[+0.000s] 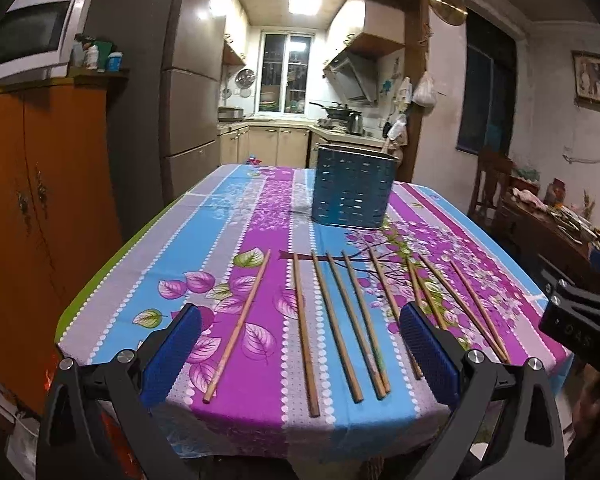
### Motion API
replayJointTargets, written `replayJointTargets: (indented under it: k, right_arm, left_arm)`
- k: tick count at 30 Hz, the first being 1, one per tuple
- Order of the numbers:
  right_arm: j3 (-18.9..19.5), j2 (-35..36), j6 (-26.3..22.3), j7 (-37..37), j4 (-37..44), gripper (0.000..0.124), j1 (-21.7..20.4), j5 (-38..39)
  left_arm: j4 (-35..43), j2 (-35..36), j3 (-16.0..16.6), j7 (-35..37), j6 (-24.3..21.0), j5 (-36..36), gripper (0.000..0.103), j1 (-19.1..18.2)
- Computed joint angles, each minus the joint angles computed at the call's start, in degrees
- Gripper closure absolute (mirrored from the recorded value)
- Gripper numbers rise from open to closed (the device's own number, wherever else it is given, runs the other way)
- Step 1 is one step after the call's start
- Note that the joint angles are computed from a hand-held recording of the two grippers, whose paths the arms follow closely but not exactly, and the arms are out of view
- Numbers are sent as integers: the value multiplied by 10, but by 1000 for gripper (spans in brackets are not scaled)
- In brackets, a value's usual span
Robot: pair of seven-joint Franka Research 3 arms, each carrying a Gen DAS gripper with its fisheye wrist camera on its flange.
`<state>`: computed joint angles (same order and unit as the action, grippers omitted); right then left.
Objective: Organize utensils
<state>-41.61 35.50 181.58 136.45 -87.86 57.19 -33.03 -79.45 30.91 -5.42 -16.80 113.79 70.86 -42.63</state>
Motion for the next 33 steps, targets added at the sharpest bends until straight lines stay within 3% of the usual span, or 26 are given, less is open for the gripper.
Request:
replayJointTargets:
  k: [4,9,19,28,33]
  right_arm:
    - [38,6,-17,-48,16,26,-27,35]
    - [67,17,-30,-97,35,26,-48,79]
    - [99,36,-52,-157,63,26,-74,137]
    - [148,36,-57,-190,73,26,-114,163]
    - [158,24,-28,-207,59,26,-128,189]
  left_arm:
    - [-7,-2,-1,-1,16,-6,4,10]
    - [17,14,5,24,-2,-4,4,4]
    - [56,43,17,63,-2,-27,4,2]
    - [45,34,30,33,-44,-14,4,-11]
    - [36,24,31,64,-112,7,4,-18]
